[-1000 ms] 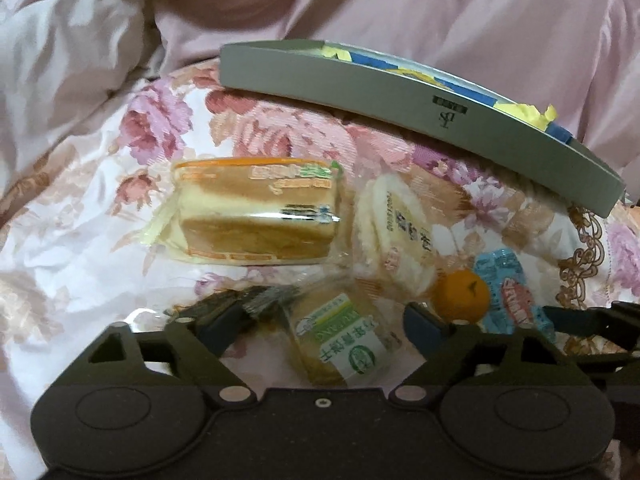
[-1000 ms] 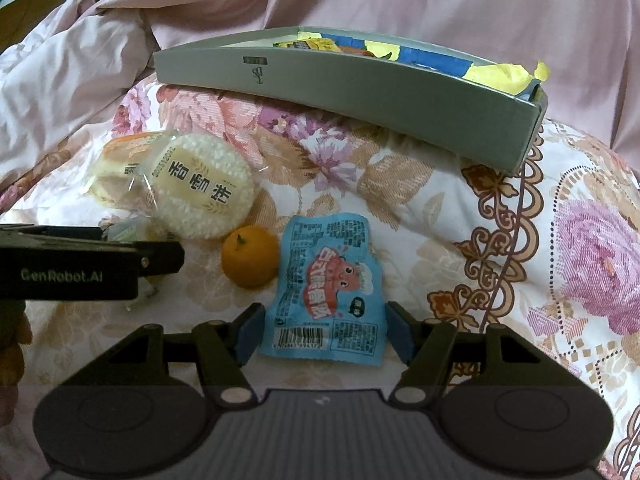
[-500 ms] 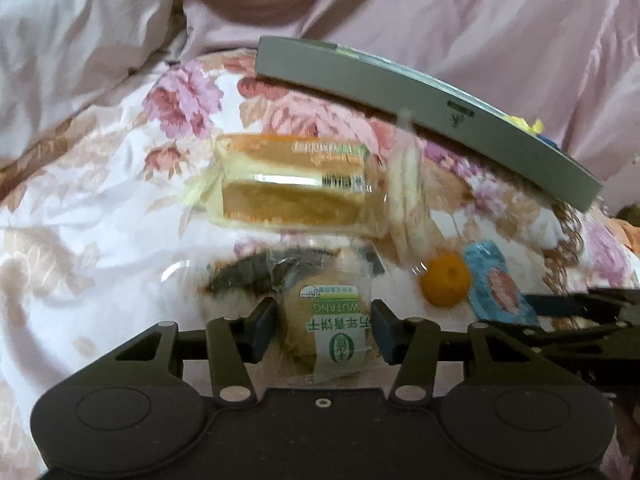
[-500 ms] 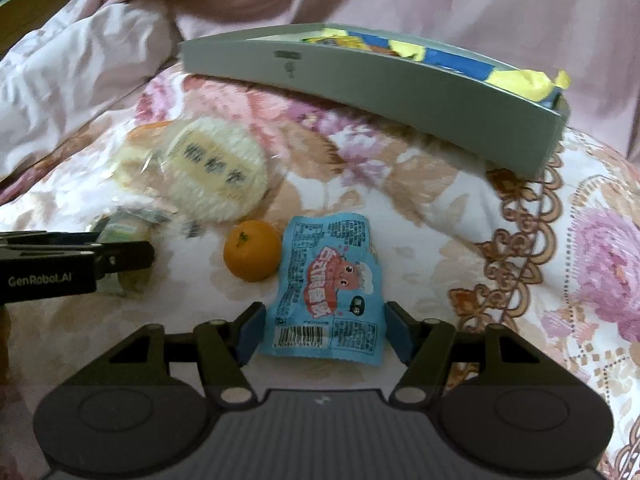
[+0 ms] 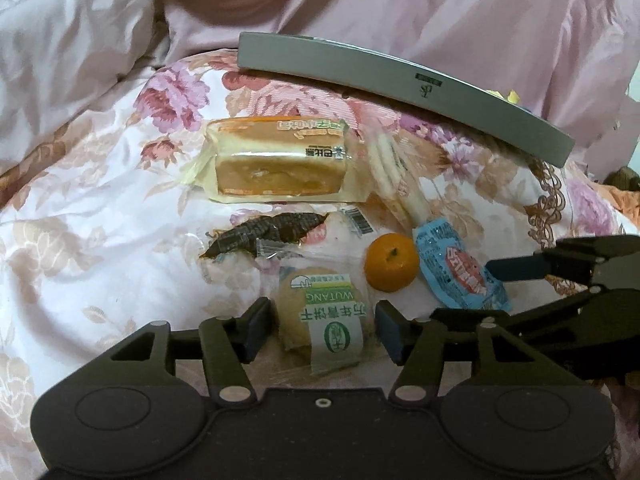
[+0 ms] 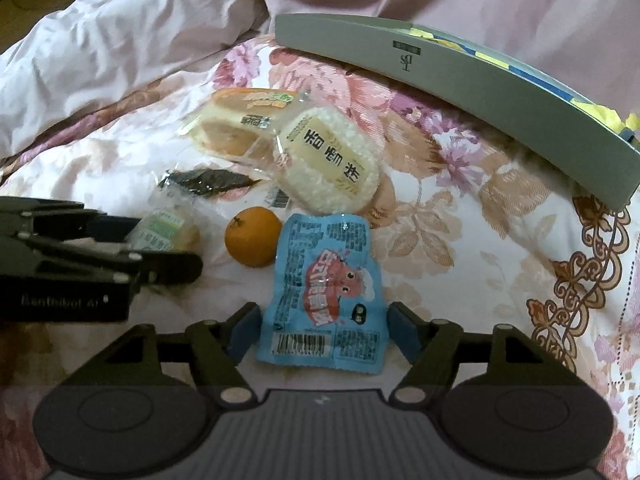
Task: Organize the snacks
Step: 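Grasp the WUTANG mooncake with the left tool while the right tool grasps the blue pouch, then lift the mooncake and blue pouch and carry them over the tray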
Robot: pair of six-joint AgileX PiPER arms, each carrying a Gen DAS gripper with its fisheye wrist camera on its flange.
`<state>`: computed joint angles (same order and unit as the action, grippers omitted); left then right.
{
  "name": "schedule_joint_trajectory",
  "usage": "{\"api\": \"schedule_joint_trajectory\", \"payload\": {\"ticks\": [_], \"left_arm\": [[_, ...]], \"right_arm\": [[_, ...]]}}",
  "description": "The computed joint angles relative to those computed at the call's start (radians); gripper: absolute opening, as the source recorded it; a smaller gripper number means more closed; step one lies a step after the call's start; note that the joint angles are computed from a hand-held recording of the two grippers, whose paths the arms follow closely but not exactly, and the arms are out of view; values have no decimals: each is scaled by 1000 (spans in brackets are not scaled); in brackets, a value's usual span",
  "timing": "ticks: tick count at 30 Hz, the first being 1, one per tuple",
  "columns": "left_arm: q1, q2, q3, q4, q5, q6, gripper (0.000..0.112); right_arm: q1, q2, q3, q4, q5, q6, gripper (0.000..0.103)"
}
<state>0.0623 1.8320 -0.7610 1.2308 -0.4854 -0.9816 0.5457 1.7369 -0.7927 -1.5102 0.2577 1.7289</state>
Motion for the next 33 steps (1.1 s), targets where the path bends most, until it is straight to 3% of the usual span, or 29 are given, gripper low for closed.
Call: {"api": "schedule_joint_trajectory", "payload": {"ticks": [6, 10, 12, 19, 33], "left_arm": [[3, 1, 4, -12, -3, 23, 59], [1, -3, 11, -29, -2, 39, 58], [-4, -7, 21, -59, 1, 56, 56], [4, -23, 32, -53, 5, 24, 50], [18, -198, 118, 13, 33, -63, 50]], "right_arm": [[23, 25, -10, -66, 40, 65, 77], [30, 31, -25, 20, 54, 7, 75], [36, 41, -40, 70, 64, -14, 72], [93, 54, -43, 19, 149, 52, 63], [301, 111, -40, -31, 483, -66, 60]]}}
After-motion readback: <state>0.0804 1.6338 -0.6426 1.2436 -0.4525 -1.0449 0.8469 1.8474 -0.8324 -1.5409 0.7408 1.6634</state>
